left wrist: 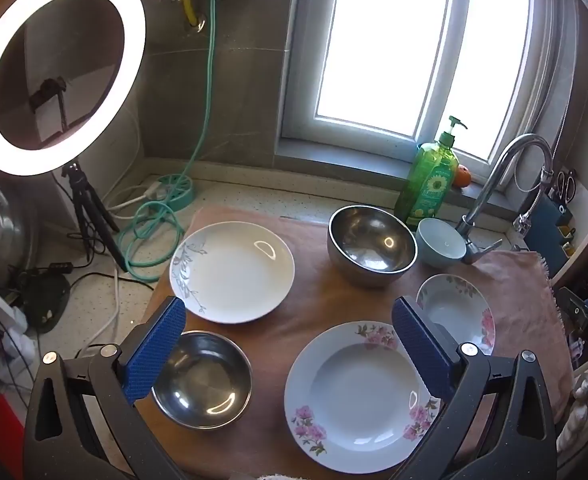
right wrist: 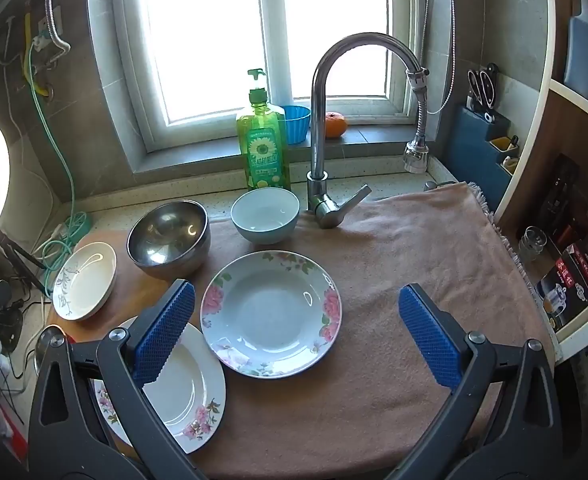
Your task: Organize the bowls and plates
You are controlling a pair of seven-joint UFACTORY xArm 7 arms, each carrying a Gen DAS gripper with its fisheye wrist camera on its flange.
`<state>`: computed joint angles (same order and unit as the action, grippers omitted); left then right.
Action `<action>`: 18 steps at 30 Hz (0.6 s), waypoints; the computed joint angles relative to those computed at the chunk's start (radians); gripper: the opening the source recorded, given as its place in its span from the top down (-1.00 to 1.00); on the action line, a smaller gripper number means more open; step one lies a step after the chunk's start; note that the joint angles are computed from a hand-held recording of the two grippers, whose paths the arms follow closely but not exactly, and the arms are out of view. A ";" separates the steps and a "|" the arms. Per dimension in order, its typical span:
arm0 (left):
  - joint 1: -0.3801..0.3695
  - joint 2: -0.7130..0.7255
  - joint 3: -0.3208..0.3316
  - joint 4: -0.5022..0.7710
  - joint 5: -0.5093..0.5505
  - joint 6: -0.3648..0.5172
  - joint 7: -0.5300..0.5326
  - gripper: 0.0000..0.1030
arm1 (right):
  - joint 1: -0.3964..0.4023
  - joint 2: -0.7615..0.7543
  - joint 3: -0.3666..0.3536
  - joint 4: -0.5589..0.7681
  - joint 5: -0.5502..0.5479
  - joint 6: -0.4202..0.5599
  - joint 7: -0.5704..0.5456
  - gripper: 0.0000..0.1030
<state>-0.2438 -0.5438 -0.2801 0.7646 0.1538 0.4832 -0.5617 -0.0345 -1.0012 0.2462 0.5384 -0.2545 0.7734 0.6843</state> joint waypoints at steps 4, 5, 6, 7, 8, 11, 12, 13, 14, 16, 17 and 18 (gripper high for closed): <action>-0.023 0.005 0.019 0.006 -0.029 0.021 0.017 -0.99 | -0.004 -0.006 0.013 -0.002 -0.009 0.003 0.009 -1.00; -0.025 0.004 0.019 0.006 -0.032 0.022 0.020 -0.99 | -0.005 -0.011 0.015 -0.002 -0.011 0.006 0.012 -1.00; -0.027 0.003 0.019 0.006 -0.034 0.025 0.022 -0.99 | -0.005 -0.013 0.020 -0.001 -0.011 0.011 0.017 -1.00; -0.028 0.002 0.019 0.005 -0.035 0.026 0.024 -0.99 | -0.006 -0.009 0.025 0.005 -0.011 0.014 0.023 -1.00; -0.028 -0.001 0.017 0.004 -0.036 0.025 0.024 -0.99 | -0.005 -0.010 0.027 0.005 -0.013 0.015 0.027 -1.00; -0.044 0.020 0.042 0.017 -0.060 0.016 0.058 -0.99 | -0.003 0.001 0.019 0.021 -0.015 0.025 0.023 -1.00; -0.047 0.022 0.046 0.017 -0.067 0.014 0.064 -0.99 | -0.003 0.004 0.018 0.025 -0.015 0.027 0.023 -1.00; -0.048 0.023 0.049 0.018 -0.073 0.013 0.068 -0.99 | -0.004 0.005 0.020 0.027 -0.017 0.027 0.026 -1.00; -0.048 0.022 0.050 0.014 -0.077 0.009 0.071 -0.99 | -0.003 0.006 0.020 0.029 -0.017 0.028 0.027 -1.00; -0.045 0.023 0.047 0.013 -0.079 0.007 0.073 -0.99 | 0.000 0.010 0.017 0.032 -0.016 0.030 0.026 -1.00; -0.045 0.022 0.046 0.010 -0.081 0.004 0.075 -0.99 | 0.001 0.010 0.017 0.034 -0.016 0.032 0.026 -1.00; -0.049 0.023 0.050 0.010 -0.087 0.003 0.079 -0.99 | 0.001 0.010 0.018 0.034 -0.017 0.032 0.027 -1.00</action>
<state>-0.2923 -0.5205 -0.2306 0.7746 0.0671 0.4858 -0.4824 -0.0333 -0.9911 0.2641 0.5726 -0.2714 0.8050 0.7112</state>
